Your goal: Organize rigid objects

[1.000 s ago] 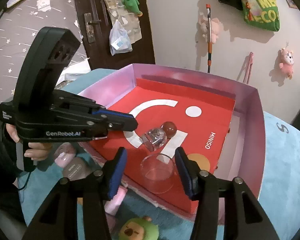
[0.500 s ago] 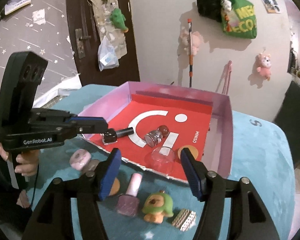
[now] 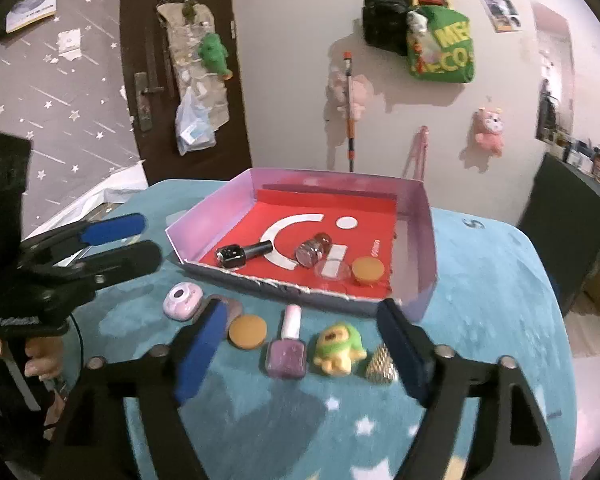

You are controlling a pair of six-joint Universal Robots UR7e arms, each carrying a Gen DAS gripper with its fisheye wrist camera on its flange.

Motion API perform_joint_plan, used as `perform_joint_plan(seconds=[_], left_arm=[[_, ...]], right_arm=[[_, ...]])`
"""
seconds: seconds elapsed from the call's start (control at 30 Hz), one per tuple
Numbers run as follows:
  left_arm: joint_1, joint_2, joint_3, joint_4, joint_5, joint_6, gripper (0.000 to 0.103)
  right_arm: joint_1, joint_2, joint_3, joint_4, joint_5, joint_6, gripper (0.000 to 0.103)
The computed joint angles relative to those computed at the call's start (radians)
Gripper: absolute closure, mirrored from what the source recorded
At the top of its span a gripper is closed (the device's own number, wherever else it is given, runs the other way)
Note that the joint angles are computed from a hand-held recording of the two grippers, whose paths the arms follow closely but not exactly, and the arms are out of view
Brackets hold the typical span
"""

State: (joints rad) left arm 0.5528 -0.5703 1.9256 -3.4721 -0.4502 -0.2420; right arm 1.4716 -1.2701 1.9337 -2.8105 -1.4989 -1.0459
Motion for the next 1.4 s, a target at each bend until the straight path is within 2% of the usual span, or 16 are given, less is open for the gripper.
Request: perform_joint_plan(seconds=[0.1,0.2,0.27,0.4,0.5,0.57,0.77,1.0,1.23,1.4], left_arm=[[-0.04,0.033,0.024,-0.07,0.075,-0.011,0.016],[-0.065,0.061,0.033,-0.085,0.15,-0.043,0.007],[-0.076,0.08,0.038,-0.1,0.185,-0.053,0.007],[-0.089,0.074,0.073,0.05,0.241,-0.233,0.007],[-0.09,0.049,0.109,0.198,0.247,-0.413,0.007],[-0.087,0.017,0.133,0.358,0.243,-0.578,0.007],[-0.073,-0.019,0.149,0.587,0.217,-0.812,0.007],[-0.063,-0.035,0.148,0.687,0.197,-0.909,0.007],[-0.068,-0.038,0.15,0.694,0.207,-0.914,0.007],[-0.091,-0.068,0.151,0.804,0.227,-0.995,0.007]], right_arm=[[-0.012,-0.027,0.054,-0.078,-0.005,0.014,0.003],[-0.026,-0.05,0.107,-0.147,-0.008,0.019,0.001],[-0.039,-0.065,0.14,-0.188,-0.005,0.02,0.0],[-0.06,-0.072,0.185,-0.256,-0.011,0.013,0.0],[-0.076,-0.07,0.209,-0.282,-0.016,0.011,0.0],[-0.083,-0.065,0.222,-0.309,-0.021,0.011,0.0],[-0.106,-0.053,0.233,-0.295,-0.029,0.019,0.0],[-0.114,-0.042,0.234,-0.289,-0.041,0.015,0.0],[-0.116,-0.043,0.232,-0.285,-0.037,0.019,0.0],[-0.117,-0.054,0.233,-0.278,-0.018,0.015,0.0]])
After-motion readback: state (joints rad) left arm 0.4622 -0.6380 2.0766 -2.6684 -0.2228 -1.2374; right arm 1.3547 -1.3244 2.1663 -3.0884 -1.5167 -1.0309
